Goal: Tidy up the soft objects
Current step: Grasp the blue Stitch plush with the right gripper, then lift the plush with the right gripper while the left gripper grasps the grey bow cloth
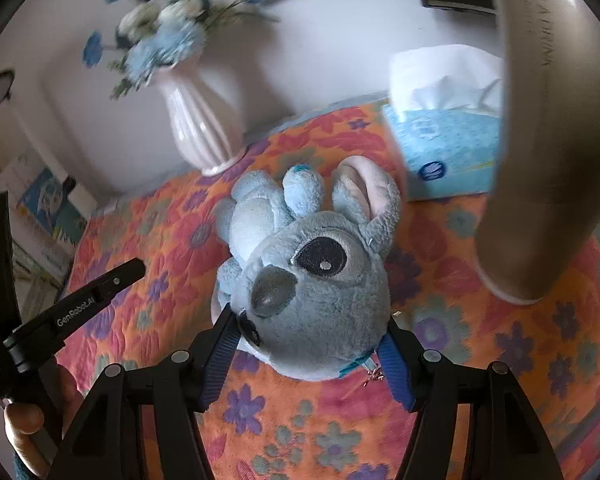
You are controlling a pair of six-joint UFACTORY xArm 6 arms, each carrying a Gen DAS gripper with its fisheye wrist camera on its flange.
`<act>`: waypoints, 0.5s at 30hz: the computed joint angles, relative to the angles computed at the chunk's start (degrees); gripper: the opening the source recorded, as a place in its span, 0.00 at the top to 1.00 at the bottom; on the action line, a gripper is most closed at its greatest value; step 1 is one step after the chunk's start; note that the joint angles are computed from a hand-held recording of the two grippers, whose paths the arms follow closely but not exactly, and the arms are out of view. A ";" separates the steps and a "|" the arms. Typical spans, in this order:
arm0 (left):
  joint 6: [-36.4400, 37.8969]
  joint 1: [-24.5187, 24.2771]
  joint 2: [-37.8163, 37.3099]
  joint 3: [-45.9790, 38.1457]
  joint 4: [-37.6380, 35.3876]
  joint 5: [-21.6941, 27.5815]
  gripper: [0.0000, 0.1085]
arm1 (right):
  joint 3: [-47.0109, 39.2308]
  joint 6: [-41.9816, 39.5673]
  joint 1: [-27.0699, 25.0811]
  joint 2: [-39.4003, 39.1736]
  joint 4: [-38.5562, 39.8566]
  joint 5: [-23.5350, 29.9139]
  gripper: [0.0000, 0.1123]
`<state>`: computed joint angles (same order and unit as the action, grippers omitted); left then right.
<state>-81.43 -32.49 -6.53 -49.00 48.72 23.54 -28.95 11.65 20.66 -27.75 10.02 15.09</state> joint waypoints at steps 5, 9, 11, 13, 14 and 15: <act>-12.15 3.54 -1.61 3.91 8.73 -6.98 0.94 | -0.07 4.42 0.27 1.75 -4.93 -0.61 0.43; -10.39 3.16 0.40 1.81 7.77 -5.40 0.94 | -0.32 5.40 0.10 2.74 -5.06 -1.20 0.42; -10.34 2.90 0.59 1.63 8.11 -5.08 0.94 | -0.45 6.44 0.09 2.87 -6.85 -0.96 0.40; -10.45 2.75 0.48 1.66 8.63 -4.75 0.94 | -0.74 8.21 0.23 3.08 -8.88 -0.81 0.40; -10.38 2.57 0.41 1.61 8.73 -4.44 0.94 | -0.81 8.58 0.23 3.12 -9.40 -0.69 0.40; -10.34 2.57 0.35 1.69 8.99 -4.37 0.94 | -0.84 8.64 0.22 3.12 -9.48 -0.68 0.40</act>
